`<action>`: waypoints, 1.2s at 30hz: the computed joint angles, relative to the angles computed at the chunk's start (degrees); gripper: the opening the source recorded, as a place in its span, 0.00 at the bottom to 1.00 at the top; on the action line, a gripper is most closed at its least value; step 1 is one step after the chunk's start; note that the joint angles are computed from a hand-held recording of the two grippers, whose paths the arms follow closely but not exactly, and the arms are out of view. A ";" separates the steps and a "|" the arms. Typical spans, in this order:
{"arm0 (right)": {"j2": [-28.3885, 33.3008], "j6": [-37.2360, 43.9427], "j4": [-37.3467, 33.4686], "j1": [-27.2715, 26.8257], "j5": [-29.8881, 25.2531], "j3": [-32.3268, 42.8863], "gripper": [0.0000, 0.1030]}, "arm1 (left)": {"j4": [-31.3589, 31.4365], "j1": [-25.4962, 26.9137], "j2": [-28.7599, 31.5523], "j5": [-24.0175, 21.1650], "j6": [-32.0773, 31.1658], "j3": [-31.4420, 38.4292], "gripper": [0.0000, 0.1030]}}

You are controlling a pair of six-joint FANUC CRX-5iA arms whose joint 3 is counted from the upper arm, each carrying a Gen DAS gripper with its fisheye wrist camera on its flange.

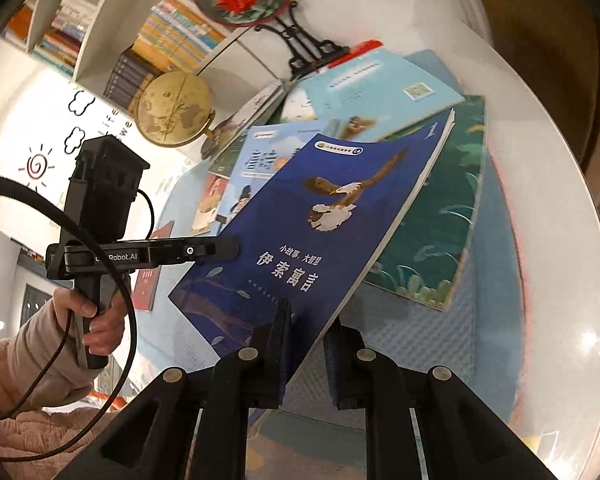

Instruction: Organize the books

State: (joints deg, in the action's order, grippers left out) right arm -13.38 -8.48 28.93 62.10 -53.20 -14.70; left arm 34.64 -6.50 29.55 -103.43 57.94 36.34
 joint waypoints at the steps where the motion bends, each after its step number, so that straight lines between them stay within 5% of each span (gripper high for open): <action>1: 0.54 0.92 -0.29 -0.21 -0.09 0.74 0.14 | 0.19 0.35 -0.15 0.29 -0.17 -0.08 0.17; 20: 16.05 24.32 -9.63 -7.00 0.97 22.00 0.14 | 3.01 10.24 1.41 0.83 -0.55 6.85 0.17; 36: 48.96 50.05 -27.25 -12.07 -12.44 70.94 0.14 | 1.45 23.70 9.59 -1.68 2.74 20.58 0.17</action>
